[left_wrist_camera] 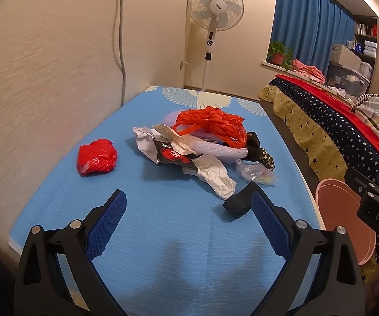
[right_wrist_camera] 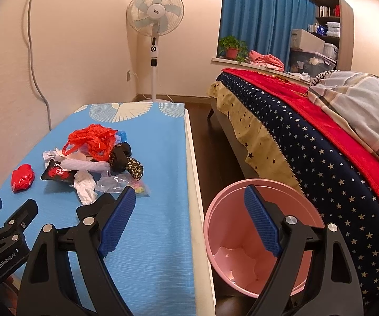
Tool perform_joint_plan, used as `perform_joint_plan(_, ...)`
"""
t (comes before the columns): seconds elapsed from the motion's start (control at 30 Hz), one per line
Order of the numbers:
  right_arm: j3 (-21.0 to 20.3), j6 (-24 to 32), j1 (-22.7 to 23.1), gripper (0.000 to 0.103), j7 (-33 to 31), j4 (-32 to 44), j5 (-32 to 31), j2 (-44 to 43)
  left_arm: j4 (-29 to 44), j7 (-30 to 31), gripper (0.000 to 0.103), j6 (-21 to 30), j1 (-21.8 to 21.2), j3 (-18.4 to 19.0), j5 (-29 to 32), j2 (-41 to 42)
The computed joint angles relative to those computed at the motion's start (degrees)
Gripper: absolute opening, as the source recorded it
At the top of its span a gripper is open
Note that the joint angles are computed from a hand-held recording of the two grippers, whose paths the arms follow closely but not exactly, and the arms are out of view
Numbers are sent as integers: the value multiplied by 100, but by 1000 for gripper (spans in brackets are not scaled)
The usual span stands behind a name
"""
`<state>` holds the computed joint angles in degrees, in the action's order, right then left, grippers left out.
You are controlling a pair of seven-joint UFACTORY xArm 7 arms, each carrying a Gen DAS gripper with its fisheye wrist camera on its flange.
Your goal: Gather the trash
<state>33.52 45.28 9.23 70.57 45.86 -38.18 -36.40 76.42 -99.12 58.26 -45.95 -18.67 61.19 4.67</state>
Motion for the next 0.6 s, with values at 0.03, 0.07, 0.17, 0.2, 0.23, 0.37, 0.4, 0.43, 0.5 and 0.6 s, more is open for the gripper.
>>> perform_joint_plan(0.03,1,4,1,83,-4,6,-5,5,-5,-1,92,-11,4,4,-5,-5)
perform_joint_plan(0.07,-1,5,3,83,-5,12,-5,10,-9,6,92,-21,10,6,-11,-9)
perform_joint_plan(0.17,8,11,2,82,13,27,-13,31,-17,35,92,-57,29,12,-27,-18)
perform_joint_plan(0.2,5,11,7,80,7,32,-16,41,-19,46,92,-69,36,14,-28,-21)
perform_joint_plan(0.23,8,22,8,79,7,36,-22,43,-20,56,92,-79,42,15,-27,-25)
perform_joint_plan(0.37,-6,12,30,79,8,37,-34,57,7,47,92,-30,21,-1,-17,-9)
perform_joint_plan(0.4,-6,14,31,78,12,41,-36,61,8,56,92,-34,24,2,-22,-13)
perform_joint_plan(0.43,-7,15,34,78,13,42,-38,62,7,63,92,-41,28,6,-23,-18)
perform_joint_plan(0.5,3,28,30,78,29,51,-46,69,8,45,92,-32,18,0,-11,-8)
perform_joint_plan(0.6,-1,28,36,78,37,64,-55,90,5,68,91,-68,35,12,-25,-19)
